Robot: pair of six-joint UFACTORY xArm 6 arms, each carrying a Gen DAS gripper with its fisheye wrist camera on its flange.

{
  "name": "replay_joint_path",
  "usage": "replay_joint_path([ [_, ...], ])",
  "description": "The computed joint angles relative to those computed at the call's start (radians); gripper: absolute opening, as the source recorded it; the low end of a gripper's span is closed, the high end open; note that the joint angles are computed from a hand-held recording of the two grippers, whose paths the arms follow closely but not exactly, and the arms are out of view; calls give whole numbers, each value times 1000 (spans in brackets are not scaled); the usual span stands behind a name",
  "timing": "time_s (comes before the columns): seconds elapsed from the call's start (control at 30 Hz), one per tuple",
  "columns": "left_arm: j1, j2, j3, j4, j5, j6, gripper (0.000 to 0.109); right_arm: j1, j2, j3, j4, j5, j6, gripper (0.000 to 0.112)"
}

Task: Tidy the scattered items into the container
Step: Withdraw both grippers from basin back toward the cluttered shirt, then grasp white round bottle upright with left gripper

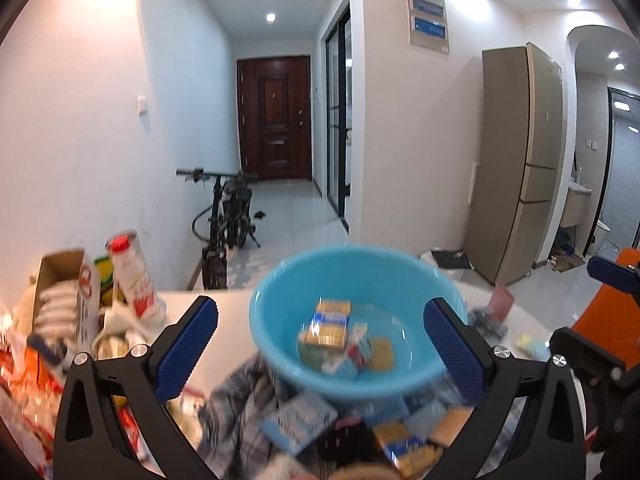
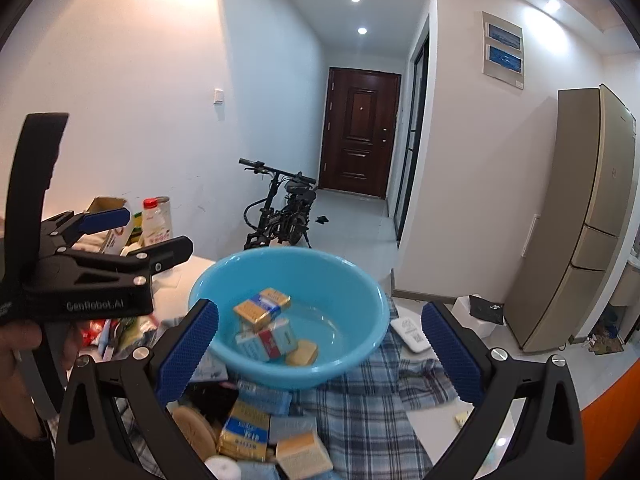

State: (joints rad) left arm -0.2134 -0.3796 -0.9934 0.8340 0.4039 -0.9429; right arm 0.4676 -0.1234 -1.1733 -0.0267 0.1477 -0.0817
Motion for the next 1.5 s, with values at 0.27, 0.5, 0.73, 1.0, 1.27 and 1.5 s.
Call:
replay_joint_path([
  [0.27,-73,-158,205,49,124,-121,102,-2,-119,215,144,-16,-147,103],
  [0.5,-125,-219,293,54,187,-148,102,-32,-98,274,328,9,-273,103],
  [0.73,-178,-182,360,-66,63,-122,102,-60,-109,330,489,-1,-374,103],
  [1.0,-248,1,312,-65,-8,-212,102,-132,-150,414,499,-41,-356,103],
  [1.27,-226,69,307,-101,-61,-237,74,-191,-160,431,668,-16,-515,103],
  [1.5,-239,65,311,-44,-37,-288,42,-205,-132,427,762,10,-596,103],
])
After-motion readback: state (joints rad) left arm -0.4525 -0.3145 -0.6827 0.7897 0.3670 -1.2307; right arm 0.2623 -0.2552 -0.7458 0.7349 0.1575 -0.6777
